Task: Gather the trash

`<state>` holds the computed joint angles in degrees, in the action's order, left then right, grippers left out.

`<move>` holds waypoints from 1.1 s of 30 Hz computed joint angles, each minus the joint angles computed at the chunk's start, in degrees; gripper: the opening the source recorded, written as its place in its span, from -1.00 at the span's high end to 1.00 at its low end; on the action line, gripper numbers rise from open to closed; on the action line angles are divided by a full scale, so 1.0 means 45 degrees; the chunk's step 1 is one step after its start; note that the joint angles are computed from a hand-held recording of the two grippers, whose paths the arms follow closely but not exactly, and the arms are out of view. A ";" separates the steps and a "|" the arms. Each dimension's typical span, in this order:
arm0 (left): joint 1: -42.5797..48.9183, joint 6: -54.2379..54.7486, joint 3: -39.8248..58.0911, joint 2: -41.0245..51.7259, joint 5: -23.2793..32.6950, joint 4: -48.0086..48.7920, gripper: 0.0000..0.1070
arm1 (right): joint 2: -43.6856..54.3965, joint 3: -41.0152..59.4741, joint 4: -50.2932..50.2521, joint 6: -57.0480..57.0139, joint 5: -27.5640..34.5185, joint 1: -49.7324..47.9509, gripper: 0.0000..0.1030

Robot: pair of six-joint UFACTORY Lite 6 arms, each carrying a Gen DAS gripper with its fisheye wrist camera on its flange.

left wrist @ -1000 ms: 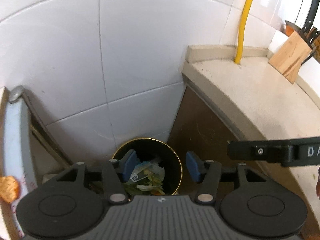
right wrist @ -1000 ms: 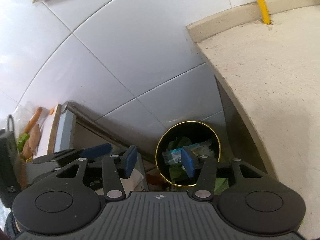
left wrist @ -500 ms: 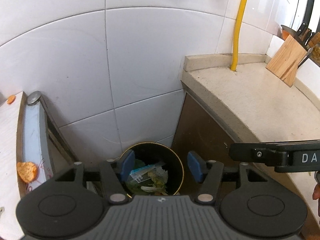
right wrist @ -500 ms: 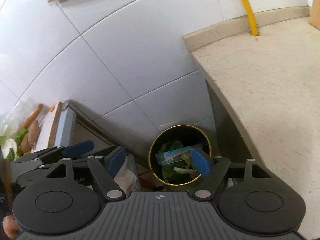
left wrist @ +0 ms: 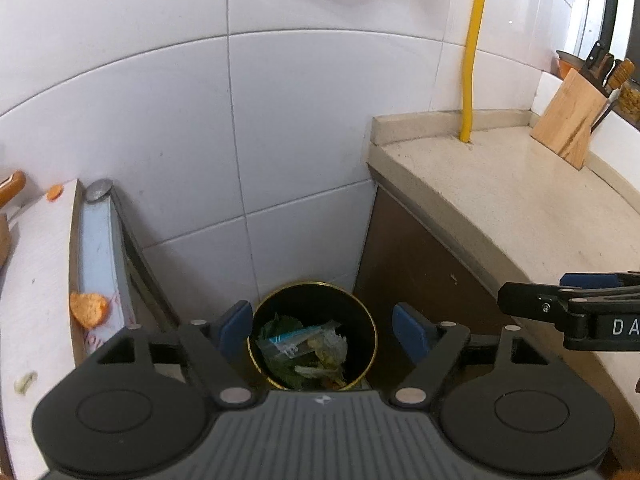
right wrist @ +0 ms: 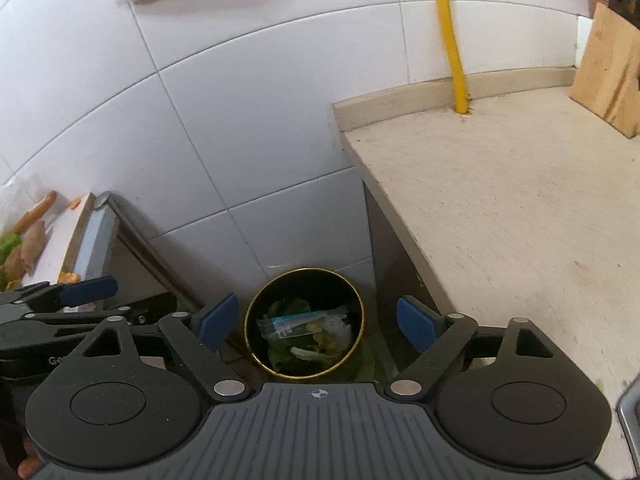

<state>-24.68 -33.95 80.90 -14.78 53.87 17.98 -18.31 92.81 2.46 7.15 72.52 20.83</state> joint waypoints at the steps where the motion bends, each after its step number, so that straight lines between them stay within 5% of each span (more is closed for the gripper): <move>1: -0.0119 -0.0125 -0.0109 -0.0111 0.0122 0.0030 -0.35 | -0.0203 -0.0167 -0.0196 0.0215 0.0014 0.0174 -0.80; 11: -0.1410 -0.2431 -0.0372 -0.0169 0.1054 0.1089 -0.41 | -0.0898 -0.0925 -0.0280 0.0455 0.0371 0.0253 -0.82; 33: -0.3636 -0.5858 0.0618 0.1202 0.2616 0.2343 -0.57 | -0.0493 -0.0937 0.2116 -0.3514 0.1689 -0.2861 -0.83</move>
<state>-41.05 -60.31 83.68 -9.37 65.65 28.52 -20.53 88.59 11.99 -8.66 80.12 7.96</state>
